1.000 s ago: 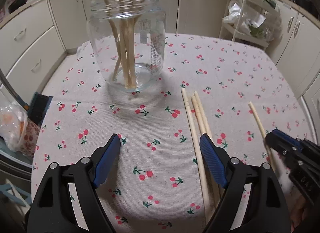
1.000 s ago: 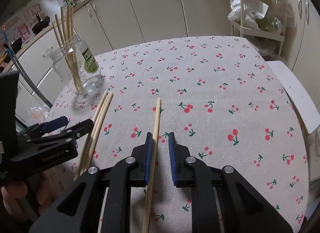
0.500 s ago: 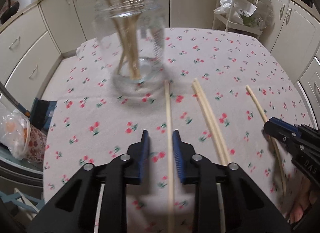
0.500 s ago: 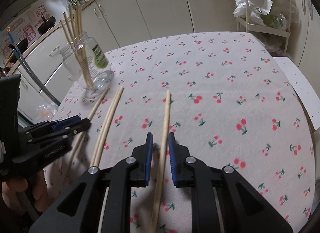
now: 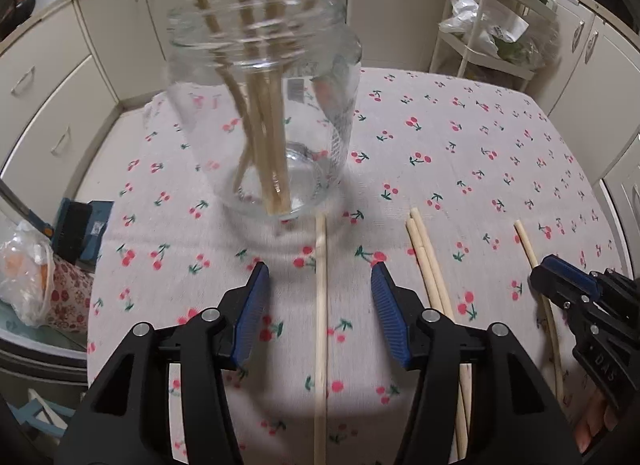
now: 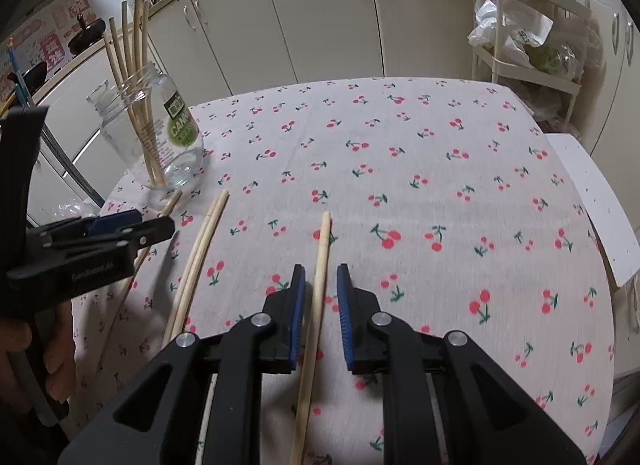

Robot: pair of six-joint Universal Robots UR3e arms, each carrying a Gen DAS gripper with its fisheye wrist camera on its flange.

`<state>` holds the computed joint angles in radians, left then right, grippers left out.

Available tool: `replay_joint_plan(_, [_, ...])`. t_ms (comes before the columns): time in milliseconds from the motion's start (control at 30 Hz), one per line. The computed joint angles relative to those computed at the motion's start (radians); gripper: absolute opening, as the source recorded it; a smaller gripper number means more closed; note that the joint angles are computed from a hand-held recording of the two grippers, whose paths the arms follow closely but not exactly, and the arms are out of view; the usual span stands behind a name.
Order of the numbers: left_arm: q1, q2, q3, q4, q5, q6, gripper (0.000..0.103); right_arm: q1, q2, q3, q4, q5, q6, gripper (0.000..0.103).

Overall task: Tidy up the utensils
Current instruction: 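Return both grippers to the stick pile and close each on one stick, then lift the held sticks with both grippers and carry them over the jar mouth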

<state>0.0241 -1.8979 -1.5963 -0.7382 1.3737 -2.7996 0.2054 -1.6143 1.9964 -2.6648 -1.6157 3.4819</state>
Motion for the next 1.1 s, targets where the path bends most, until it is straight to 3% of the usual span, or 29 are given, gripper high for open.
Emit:
replay_joint_plan(67, [-0.008, -0.011, 0.007, 0.018, 0.015, 0.005, 0.018, 0.020, 0.010, -0.013, 0.008, -0.035, -0.004, 0.013])
replay_joint_plan(133, [0.001, -0.015, 0.030, -0.022, -0.014, 0.012, 0.005, 0.013, 0.000, -0.005, 0.011, -0.020, -0.006, 0.007])
replay_joint_plan(300, [0.057, 0.045, -0.025, -0.073, -0.081, 0.056, 0.005, 0.030, -0.015, -0.007, 0.041, -0.015, -0.017, 0.006])
replay_joint_plan(533, [0.076, 0.046, -0.002, -0.131, -0.081, 0.075, 0.008, 0.036, 0.002, -0.043, 0.085, -0.023, -0.037, 0.006])
replay_joint_plan(733, [0.042, 0.045, -0.027, -0.064, -0.023, 0.071, 0.009, 0.070, 0.018, -0.029, 0.036, -0.074, -0.036, 0.006])
replay_joint_plan(833, [0.059, 0.069, -0.047, -0.066, -0.052, 0.068, 0.005, 0.037, -0.011, 0.011, 0.007, -0.023, -0.018, 0.006])
replay_joint_plan(1000, [0.179, 0.204, -0.139, -0.029, -0.205, 0.079, 0.005, -0.022, -0.052, 0.071, -0.033, 0.065, 0.004, 0.006])
replay_joint_plan(1100, [0.297, 0.293, -0.167, -0.006, -0.397, 0.073, 0.005, -0.036, -0.058, 0.082, -0.043, 0.087, 0.013, 0.006])
